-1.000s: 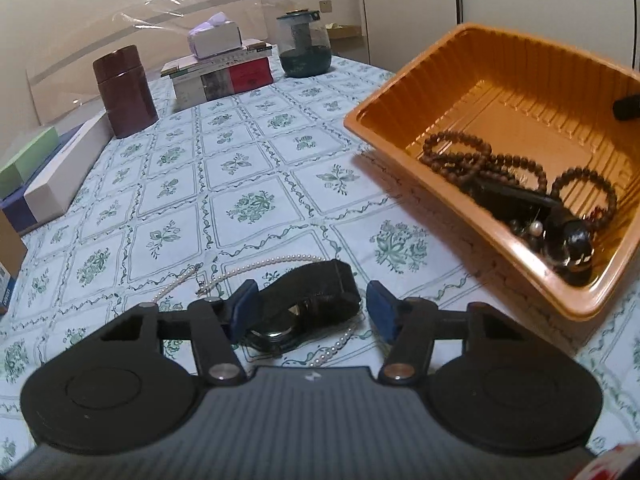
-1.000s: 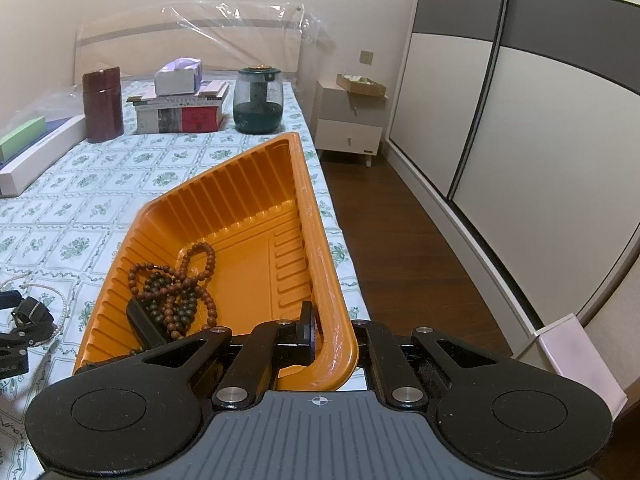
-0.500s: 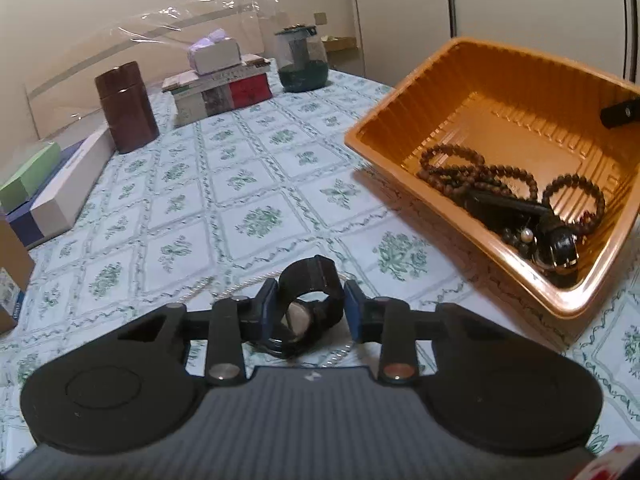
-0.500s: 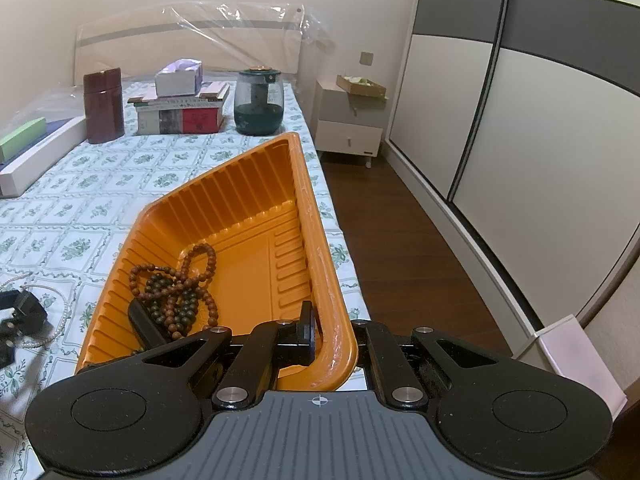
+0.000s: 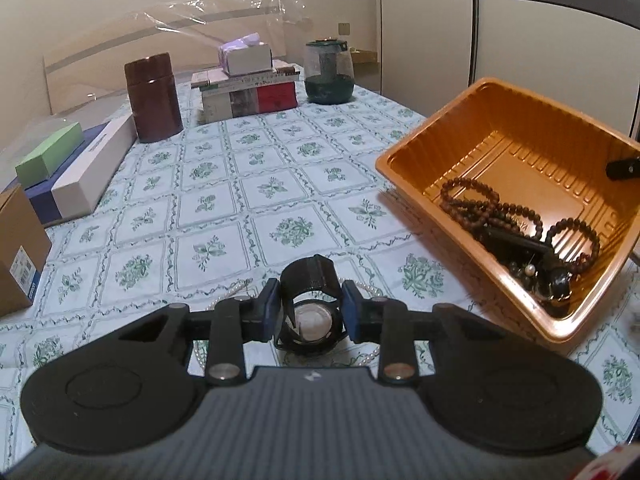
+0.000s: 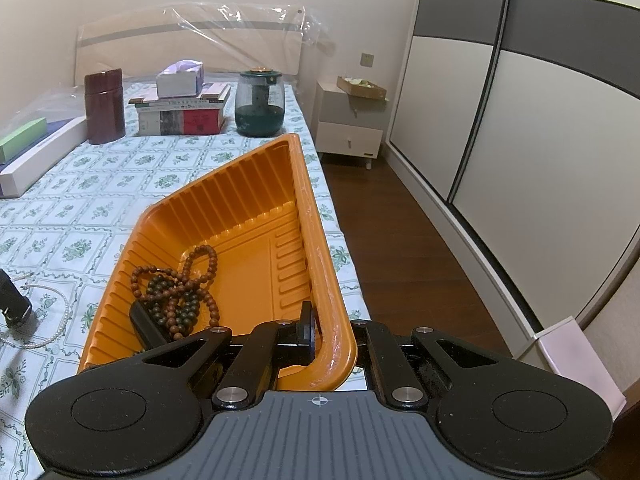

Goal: Organize jewelry
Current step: 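Move the left tool back and grasp the black watch strap, then carry the black watch into the orange tray and open the left tool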

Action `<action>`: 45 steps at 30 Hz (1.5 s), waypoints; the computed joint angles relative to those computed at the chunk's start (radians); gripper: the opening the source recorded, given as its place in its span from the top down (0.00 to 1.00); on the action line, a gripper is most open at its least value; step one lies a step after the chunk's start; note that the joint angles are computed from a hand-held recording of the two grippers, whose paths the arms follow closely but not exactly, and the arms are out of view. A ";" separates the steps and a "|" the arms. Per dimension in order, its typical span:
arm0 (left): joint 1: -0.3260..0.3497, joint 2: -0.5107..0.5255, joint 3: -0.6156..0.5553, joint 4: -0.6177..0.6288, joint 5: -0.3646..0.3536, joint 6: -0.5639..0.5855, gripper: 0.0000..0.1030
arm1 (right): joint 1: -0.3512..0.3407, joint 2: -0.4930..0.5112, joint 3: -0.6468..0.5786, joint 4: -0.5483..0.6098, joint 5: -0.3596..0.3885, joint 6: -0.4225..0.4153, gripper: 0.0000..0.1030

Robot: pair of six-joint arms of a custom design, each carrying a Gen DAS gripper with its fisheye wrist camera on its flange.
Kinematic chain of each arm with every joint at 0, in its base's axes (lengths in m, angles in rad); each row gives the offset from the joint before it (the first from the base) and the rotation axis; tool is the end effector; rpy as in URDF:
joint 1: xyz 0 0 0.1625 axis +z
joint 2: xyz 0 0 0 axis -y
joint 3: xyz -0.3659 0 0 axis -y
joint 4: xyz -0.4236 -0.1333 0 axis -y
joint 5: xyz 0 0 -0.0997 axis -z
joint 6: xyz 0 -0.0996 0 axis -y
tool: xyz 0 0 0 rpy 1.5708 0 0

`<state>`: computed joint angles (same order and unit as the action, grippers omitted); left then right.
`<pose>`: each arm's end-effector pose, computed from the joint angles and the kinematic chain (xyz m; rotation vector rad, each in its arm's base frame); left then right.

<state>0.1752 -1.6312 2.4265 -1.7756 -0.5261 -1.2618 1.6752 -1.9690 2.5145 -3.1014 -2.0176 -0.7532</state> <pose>-0.2861 -0.2735 0.1282 0.5165 2.1084 -1.0391 0.1263 -0.3389 0.3134 0.6845 -2.1557 0.9795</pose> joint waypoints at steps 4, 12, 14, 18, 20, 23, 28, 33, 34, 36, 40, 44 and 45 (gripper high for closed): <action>-0.004 0.007 -0.008 -0.029 0.002 0.019 0.72 | 0.001 0.000 -0.001 0.001 -0.001 0.001 0.95; 0.003 0.055 -0.014 -0.272 -0.010 0.170 0.72 | 0.006 0.002 -0.003 0.004 -0.003 0.007 0.94; 0.006 0.086 -0.021 -0.363 -0.017 0.229 0.72 | 0.006 0.001 -0.004 0.006 -0.003 0.005 0.95; 0.013 0.165 -0.044 -0.551 -0.039 0.355 0.72 | 0.006 0.000 -0.003 0.006 -0.002 0.008 0.95; 0.019 0.209 -0.061 -0.643 -0.054 0.422 0.72 | 0.005 -0.002 -0.002 0.007 0.000 0.008 0.94; 0.028 0.265 -0.082 -0.761 -0.082 0.506 0.72 | 0.005 -0.001 -0.002 0.007 0.000 0.011 0.94; 0.048 0.359 -0.125 -0.905 -0.132 0.608 0.72 | 0.001 -0.006 -0.002 0.013 0.005 0.012 0.94; 0.059 0.414 -0.149 -0.975 -0.177 0.661 0.72 | -0.003 -0.009 -0.002 0.015 0.010 0.012 0.94; 0.062 0.423 -0.154 -0.987 -0.186 0.671 0.72 | -0.004 -0.010 -0.003 0.017 0.011 0.013 0.94; 0.068 0.436 -0.161 -1.001 -0.201 0.682 0.72 | -0.006 -0.011 -0.003 0.018 0.013 0.012 0.94; 0.079 0.461 -0.177 -1.015 -0.222 0.698 0.72 | -0.006 -0.011 -0.006 0.022 0.014 0.013 0.94; 0.087 0.477 -0.185 -1.030 -0.239 0.710 0.71 | -0.006 -0.010 -0.007 0.023 0.013 0.014 0.94; 0.088 0.479 -0.186 -1.031 -0.241 0.714 0.71 | -0.005 -0.010 -0.006 0.022 0.013 0.014 0.94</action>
<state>0.2633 -1.1524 2.2410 -2.8070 -0.7672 -0.5482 1.6697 -1.9795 2.5086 -3.0795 -2.0047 -0.7394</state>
